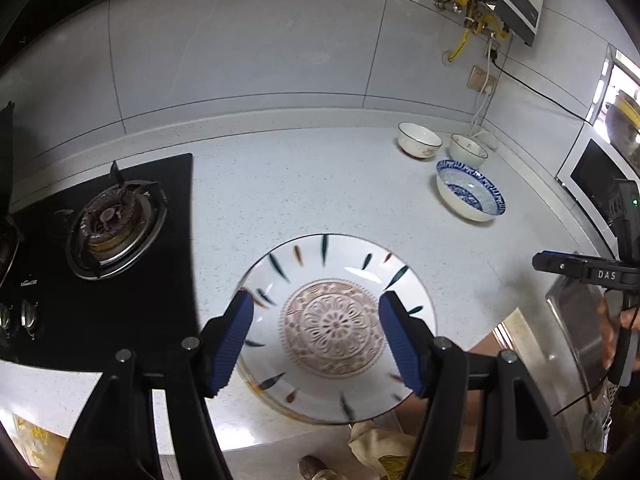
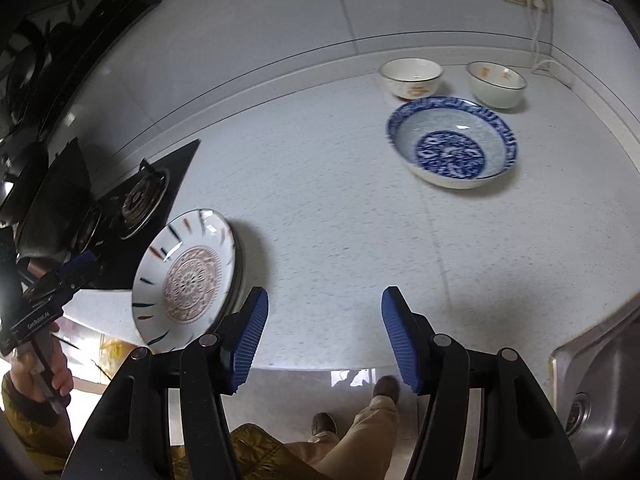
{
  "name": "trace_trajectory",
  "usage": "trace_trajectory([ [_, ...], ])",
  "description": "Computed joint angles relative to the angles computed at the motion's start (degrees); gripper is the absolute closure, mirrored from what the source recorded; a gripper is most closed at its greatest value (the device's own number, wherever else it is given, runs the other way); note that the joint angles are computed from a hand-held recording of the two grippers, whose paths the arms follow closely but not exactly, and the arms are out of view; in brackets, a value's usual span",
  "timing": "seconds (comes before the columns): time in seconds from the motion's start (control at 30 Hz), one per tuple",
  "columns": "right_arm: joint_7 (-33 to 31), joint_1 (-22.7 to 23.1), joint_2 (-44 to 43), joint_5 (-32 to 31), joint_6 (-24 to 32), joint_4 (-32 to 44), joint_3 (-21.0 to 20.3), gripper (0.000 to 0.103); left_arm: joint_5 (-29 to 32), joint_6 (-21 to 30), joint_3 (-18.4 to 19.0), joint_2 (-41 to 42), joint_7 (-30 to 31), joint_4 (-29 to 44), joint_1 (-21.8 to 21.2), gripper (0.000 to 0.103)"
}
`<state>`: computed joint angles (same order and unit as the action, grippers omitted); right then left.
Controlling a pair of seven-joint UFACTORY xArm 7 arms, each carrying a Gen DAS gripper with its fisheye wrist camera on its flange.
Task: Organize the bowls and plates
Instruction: 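Move the right gripper to the rim of the blue-and-white patterned dish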
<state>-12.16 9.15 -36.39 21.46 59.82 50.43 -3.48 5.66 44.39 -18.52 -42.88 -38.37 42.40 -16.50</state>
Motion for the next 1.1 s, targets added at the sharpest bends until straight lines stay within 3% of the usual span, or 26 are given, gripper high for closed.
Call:
trace_trajectory([
  [0.23, -6.25, -2.20, 7.26, 1.10, 0.45, 5.74, -5.11, 0.040, -3.36, -8.12, -1.15, 15.20, -5.03, 8.35, -1.48, 0.039],
  [0.33, -9.43, -3.62, 12.16, 3.53, 1.30, 9.60, -6.72, 0.037, -4.17, -9.94, -0.99, 23.79, -6.66, 14.39, -3.38, 0.023],
  [0.47, -13.33, -6.07, 20.58, 7.20, 3.11, 16.38, -7.96, 0.035, -3.23, -12.70, -0.25, 36.14, -9.50, 24.22, -5.87, 0.021],
  [0.7, -16.99, -11.31, 36.60, 10.49, 6.22, 30.06, -6.20, 0.031, 1.20, -7.93, 4.75, 56.73, -17.23, 45.07, -11.62, 0.020],
  [0.9, -17.64, -15.31, 46.00, 9.51, 8.36, 38.59, -2.04, 0.032, 2.70, 2.99, 10.59, 74.81, -19.64, 68.67, -16.67, 0.022],
  [1.0, -17.97, -17.17, 49.35, 8.85, 9.34, 41.64, 0.21, 0.032, -0.55, 6.24, 11.20, 81.59, -18.80, 77.42, -16.84, 0.037],
  [1.07, -18.14, -18.52, 51.48, 9.10, 10.59, 43.69, 1.70, 0.038, -3.54, 7.51, 10.96, 85.94, -18.34, 82.73, -16.40, 0.046],
  [1.1, -18.04, -19.04, 52.78, 8.87, 11.29, 45.25, 2.25, 0.046, -4.42, 7.30, 11.07, 86.99, -18.08, 83.80, -16.40, 0.049],
])
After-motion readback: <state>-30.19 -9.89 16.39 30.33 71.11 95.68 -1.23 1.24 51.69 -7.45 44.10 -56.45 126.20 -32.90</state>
